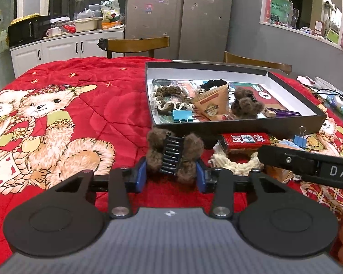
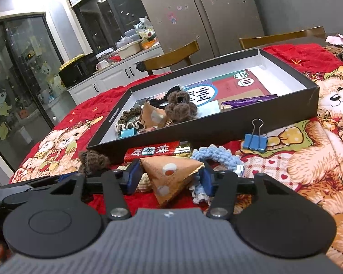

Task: Organize objects
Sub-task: 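Grasp the brown fuzzy hair clip with the left tool while the right tool grasps the tan paper triangle, then lift the hair clip and paper triangle off the quilt with both tools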

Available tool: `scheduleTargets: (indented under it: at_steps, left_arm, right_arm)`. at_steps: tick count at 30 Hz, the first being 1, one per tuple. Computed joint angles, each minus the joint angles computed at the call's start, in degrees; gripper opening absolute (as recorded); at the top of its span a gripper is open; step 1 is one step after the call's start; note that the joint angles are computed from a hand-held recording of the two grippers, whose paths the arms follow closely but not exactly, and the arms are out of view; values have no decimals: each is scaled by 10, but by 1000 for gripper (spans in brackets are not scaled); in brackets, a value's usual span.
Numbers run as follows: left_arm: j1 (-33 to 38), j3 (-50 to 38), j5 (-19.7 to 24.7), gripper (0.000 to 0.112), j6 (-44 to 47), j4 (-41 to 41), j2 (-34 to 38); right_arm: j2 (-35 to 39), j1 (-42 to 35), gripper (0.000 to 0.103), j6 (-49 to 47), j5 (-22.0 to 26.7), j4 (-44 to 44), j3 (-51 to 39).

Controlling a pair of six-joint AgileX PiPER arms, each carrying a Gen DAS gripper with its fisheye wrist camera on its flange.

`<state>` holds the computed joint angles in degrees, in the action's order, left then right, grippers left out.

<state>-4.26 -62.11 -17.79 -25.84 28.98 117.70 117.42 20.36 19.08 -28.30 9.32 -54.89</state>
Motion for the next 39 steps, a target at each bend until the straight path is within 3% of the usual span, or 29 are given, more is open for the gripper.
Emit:
scheduleTargets:
  at_steps: [7, 11, 15, 20, 30, 32, 36, 39]
  left_arm:
    - [-5, 2, 6, 48, 47, -55, -2]
    - [-9, 7, 2, 48, 87, -98, -4]
    - [-13, 8, 4, 48, 121, -132, -5]
    - [-16, 10, 3, 48, 152, -164, -5]
    - [-6, 37, -50, 48, 108, -114, -13]
    - [-4, 42, -60, 48, 107, -113, -15]
    - [-6, 57, -86, 48, 123, -127, -20]
    - [-9, 60, -89, 48, 138, -139, -22]
  right_arm:
    - [-2, 4, 57, -1, -21, 5, 11]
    - [2, -14, 57, 97, -59, -82, 22]
    - [3, -20, 57, 120, -70, -104, 25]
    - [-1, -11, 57, 101, -79, -85, 32]
    - [-14, -25, 57, 144, -104, -112, 49]
    - [-19, -32, 57, 166, -113, -136, 54]
    - [-16, -71, 57, 288, -131, -276, 47]
    - [-16, -70, 58, 307, -94, -287, 32]
